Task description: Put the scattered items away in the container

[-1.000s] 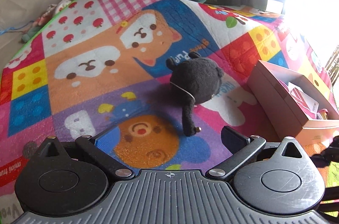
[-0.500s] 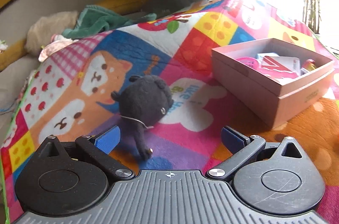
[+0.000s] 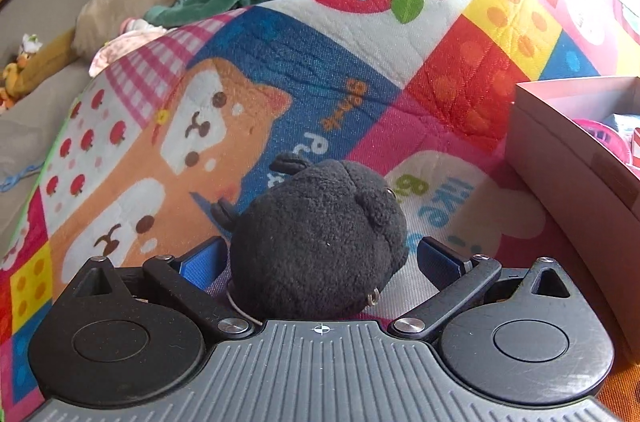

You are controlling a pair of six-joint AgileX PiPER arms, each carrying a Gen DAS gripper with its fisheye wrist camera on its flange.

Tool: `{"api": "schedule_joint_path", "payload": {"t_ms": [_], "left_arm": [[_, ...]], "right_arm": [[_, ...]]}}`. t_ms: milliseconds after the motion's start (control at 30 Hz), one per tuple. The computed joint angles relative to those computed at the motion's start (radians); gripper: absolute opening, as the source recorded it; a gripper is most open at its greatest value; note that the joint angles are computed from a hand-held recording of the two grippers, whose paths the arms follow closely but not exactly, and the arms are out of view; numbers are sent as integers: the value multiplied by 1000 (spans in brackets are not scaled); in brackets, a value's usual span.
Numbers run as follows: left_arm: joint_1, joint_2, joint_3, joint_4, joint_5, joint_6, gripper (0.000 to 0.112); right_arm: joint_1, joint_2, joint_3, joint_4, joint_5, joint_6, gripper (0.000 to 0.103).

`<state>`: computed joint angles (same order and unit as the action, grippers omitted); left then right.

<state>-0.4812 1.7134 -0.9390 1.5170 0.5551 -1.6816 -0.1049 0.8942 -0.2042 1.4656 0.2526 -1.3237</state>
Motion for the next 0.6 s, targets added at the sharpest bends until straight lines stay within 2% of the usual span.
{"api": "schedule_joint_path", "payload": {"t_ms": [33,133,267,400,500,600], "left_arm": [[-1,5,-5,-4,6,7,102],[4,-7,-5,-28,-8,47,84],[13,-55,26,-74,-44,125,83],[-12,-200,131,-151,-104,219,83],[-87,-360,217,-320,-116,406,83],[-217,-522,273,-556,-68,658,84]], "right_arm": [[-28,25,-9,-12,28,9,103],[-126,38,-2,23,125,-48,103],[-143,39,2,33,141,-66,103],[-173,42,1,31,170,-75,103],[-172,46,-3,29,169,-72,103],[-158,46,-4,27,155,-64,103]]}}
